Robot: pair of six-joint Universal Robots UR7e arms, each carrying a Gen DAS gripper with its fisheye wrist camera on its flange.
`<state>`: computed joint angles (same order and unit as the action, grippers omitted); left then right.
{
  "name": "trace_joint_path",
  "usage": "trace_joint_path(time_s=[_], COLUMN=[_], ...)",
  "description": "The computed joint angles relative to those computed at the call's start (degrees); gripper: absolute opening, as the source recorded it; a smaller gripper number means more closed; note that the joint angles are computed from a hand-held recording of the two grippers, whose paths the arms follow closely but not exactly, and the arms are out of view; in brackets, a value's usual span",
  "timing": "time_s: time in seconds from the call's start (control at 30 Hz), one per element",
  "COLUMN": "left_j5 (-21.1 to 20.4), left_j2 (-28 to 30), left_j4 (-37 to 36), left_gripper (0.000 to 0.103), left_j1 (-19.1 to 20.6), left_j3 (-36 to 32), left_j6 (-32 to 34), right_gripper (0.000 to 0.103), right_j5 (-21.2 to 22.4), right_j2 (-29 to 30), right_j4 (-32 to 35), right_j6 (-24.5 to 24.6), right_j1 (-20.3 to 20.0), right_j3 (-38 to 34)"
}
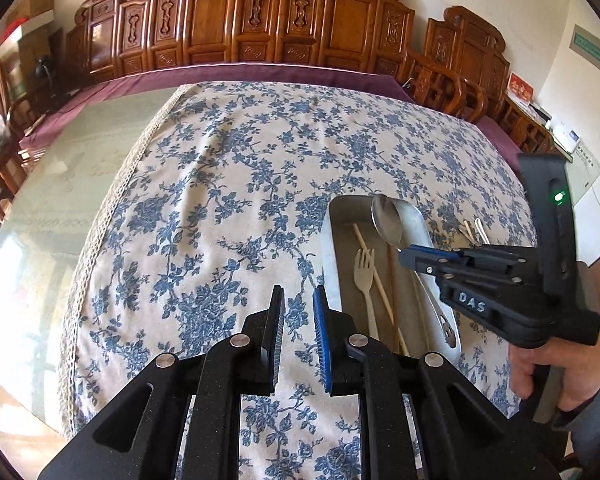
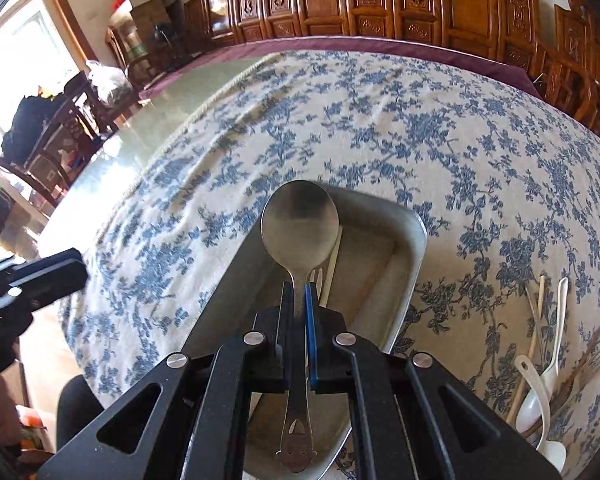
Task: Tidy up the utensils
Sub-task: 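Lower the metal spoon into the tray and open right gripper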
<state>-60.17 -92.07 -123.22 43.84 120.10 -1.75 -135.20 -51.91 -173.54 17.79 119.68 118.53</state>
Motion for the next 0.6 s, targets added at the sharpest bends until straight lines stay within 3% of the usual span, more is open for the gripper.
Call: trace_joint_path(time_s=[0.43,0.6], left_j5=[0.03,0.38], left_j2=[-1.09,-1.97], left_j4=[1.16,1.97], left_gripper=[0.013,0.016], left_j1=[-0.68,-1.94], left_j3=[0.67,1.23], left_j6=[-0.31,-1.49], right_gripper=[0.008,0.008], right_j5=[-4.23,-5.12], right_j2=[1.14,1.09], right_j4=[1.51,-0.64], right_j6=[4.38,0.75], right_j1=[-2.19,-1.11], right_j3=[-0.36,-0.06])
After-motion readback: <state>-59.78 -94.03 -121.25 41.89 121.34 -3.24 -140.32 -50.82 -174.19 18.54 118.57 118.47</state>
